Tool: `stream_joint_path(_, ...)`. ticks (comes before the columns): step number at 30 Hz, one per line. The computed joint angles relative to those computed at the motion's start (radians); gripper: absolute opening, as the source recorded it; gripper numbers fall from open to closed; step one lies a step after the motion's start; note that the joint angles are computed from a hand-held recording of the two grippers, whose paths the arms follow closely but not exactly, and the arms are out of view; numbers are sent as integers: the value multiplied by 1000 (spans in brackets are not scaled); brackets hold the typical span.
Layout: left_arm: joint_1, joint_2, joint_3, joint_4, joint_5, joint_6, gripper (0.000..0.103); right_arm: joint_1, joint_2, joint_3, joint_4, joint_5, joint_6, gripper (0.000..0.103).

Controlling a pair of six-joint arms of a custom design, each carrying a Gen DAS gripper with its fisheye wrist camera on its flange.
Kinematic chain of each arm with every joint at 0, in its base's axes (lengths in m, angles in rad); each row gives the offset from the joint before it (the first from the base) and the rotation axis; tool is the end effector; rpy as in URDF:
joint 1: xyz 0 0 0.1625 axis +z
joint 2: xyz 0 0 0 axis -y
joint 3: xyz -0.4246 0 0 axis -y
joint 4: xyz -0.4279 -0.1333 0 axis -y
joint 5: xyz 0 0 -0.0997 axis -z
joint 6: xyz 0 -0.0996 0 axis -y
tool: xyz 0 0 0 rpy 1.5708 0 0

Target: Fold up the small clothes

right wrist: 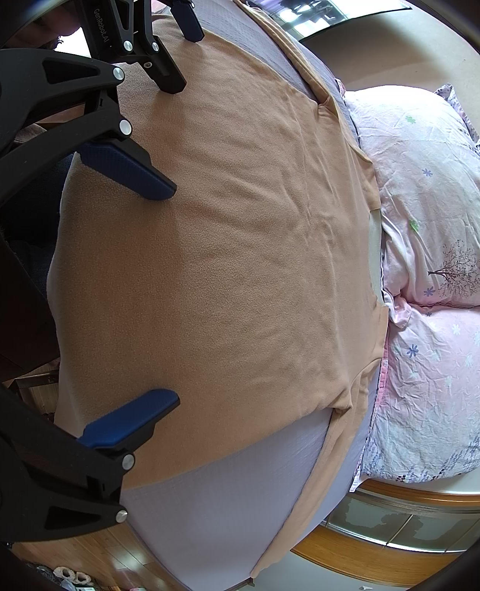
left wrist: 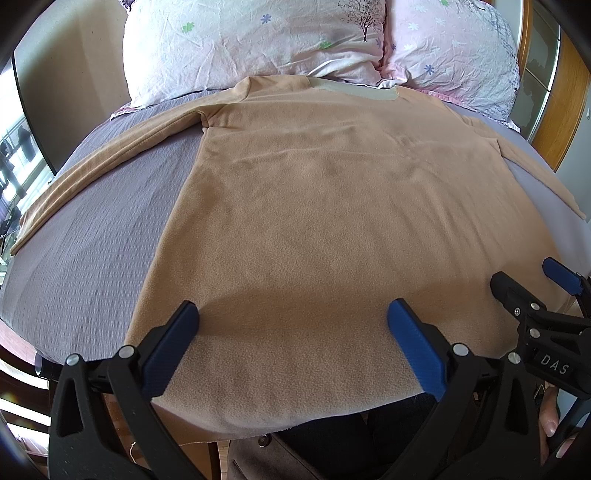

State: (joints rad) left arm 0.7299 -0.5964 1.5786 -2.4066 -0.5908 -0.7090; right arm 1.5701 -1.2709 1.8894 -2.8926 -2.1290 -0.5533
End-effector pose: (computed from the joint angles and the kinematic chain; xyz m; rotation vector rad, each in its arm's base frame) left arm -0.3623 -0.6140 -0.0243 0.2357 2.2359 -0.7207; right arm 0.0801 -0.6048 0.3201 0.4033 -2.3280 0.6451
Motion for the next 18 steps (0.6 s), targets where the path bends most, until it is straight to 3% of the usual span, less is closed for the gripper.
stream_joint_path(12, -1, 3, 5, -22, 8, 12, 101, -4, -1, 16, -21, 17, -14, 102)
stream_joint_path(14, -9, 7, 28, -86, 31, 43, 101, -29, -19, -5, 10, 99, -16, 102)
stream_joint_path(16, -15, 4, 50, -146, 44, 85, 101, -75, -48, -37, -56, 195, 3, 102)
stream_joint_path(18, -20, 3, 75, -230, 54, 146, 101, -98, -50, -90, -108, 197, 47, 102)
